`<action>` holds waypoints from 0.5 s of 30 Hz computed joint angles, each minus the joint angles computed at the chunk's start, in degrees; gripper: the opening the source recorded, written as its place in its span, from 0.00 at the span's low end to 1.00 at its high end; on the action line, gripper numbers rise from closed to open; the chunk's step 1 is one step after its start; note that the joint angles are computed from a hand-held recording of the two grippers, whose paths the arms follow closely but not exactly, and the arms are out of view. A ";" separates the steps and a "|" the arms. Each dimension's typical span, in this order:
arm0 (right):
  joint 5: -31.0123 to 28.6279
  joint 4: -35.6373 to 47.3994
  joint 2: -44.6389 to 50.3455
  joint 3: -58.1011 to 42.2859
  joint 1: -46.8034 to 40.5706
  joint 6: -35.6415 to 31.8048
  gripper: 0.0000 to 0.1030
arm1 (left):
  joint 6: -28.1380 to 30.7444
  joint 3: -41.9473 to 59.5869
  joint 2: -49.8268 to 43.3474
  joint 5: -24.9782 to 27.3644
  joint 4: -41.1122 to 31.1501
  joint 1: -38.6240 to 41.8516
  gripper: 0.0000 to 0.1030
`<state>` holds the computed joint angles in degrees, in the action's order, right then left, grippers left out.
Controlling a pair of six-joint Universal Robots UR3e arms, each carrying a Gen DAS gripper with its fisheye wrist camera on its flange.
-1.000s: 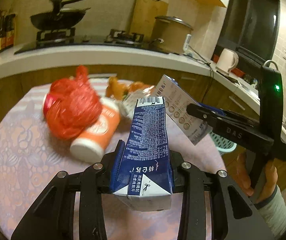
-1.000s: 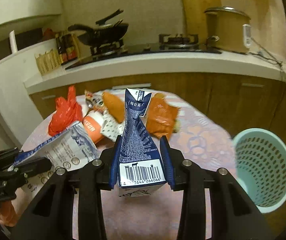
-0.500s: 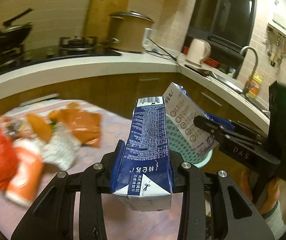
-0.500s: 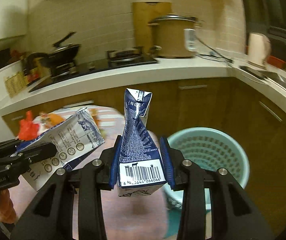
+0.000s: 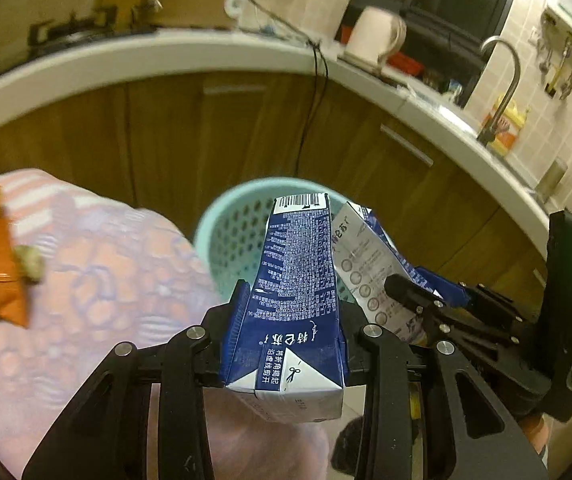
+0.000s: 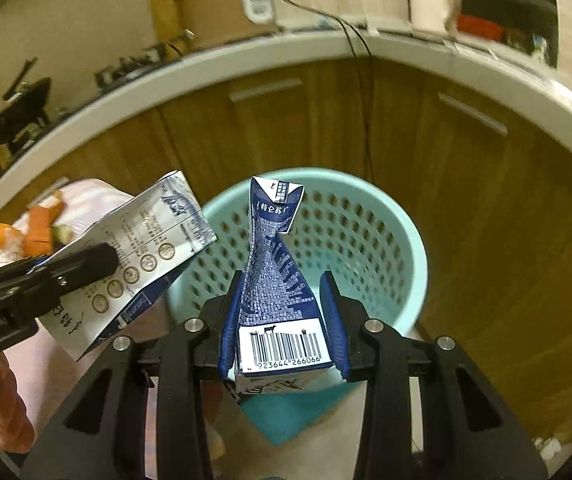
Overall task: Collect trash
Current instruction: 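Carry the carton and blister pack over the blue basket and open both grippers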
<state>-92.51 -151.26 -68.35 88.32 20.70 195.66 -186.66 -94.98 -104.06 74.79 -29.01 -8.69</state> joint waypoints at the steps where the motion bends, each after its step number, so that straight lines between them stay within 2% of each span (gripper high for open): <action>1: 0.11 0.20 0.41 0.09 -0.31 0.21 0.33 | -0.31 1.75 -1.97 0.41 -0.39 -0.66 0.33; 10: 0.27 0.86 3.56 0.25 -2.95 0.66 0.34 | -1.00 15.08 -15.15 1.63 -6.95 -4.33 0.36; 12: -0.40 0.99 3.56 0.16 -3.02 1.49 0.34 | -0.94 16.71 -16.33 2.02 -7.77 -4.85 0.55; 14: -0.03 0.99 3.73 0.30 -3.65 1.61 0.41 | -0.87 16.69 -16.12 3.45 -7.11 -5.42 0.62; 15: -0.14 0.84 3.76 0.44 -3.81 1.67 0.44 | -0.55 16.72 -16.08 3.81 -6.62 -5.62 0.63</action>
<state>-92.65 -150.42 -64.59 88.76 16.89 197.34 -187.21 -78.26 -120.14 78.60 -35.62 -14.30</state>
